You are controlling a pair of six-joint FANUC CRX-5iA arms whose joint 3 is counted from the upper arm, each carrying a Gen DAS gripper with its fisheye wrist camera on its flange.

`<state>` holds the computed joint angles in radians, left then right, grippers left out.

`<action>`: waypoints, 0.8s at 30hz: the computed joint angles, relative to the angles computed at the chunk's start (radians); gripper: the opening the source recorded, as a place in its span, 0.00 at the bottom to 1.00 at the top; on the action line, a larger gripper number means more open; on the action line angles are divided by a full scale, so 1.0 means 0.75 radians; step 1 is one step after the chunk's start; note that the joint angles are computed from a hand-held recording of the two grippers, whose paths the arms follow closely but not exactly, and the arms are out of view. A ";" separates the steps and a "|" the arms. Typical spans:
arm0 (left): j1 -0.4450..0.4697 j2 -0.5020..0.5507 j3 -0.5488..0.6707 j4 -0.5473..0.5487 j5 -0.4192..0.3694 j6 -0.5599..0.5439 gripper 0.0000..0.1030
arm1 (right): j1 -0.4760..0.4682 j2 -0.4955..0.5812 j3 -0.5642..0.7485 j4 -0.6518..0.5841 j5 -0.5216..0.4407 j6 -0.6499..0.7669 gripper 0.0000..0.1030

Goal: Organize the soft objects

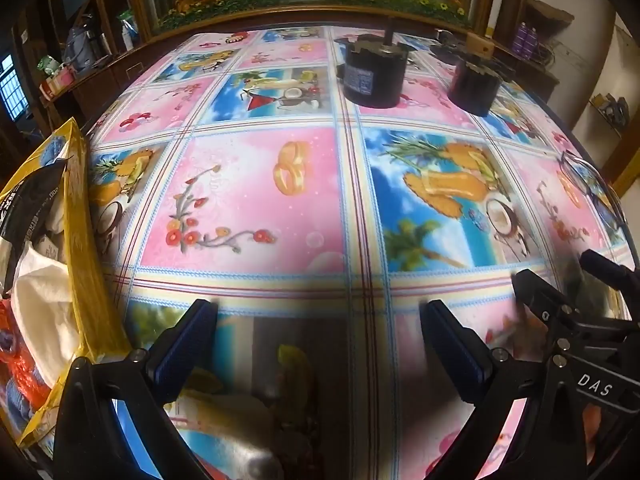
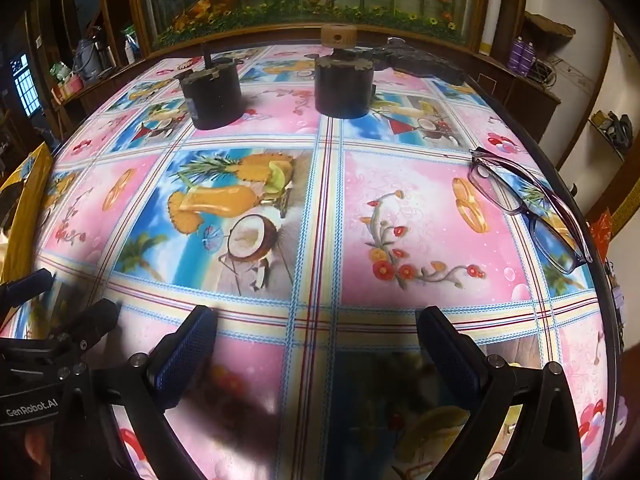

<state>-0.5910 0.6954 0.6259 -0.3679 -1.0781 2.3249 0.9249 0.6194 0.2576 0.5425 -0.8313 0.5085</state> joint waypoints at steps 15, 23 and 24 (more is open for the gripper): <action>-0.003 -0.005 -0.013 -0.013 0.037 -0.001 1.00 | 0.002 -0.012 -0.027 0.046 -0.001 -0.081 0.99; -0.001 0.004 -0.007 -0.073 0.090 0.032 1.00 | 0.000 -0.011 -0.030 0.053 0.001 -0.081 0.99; 0.000 0.003 -0.009 -0.073 0.091 0.032 1.00 | 0.000 -0.011 -0.030 0.054 0.001 -0.081 0.99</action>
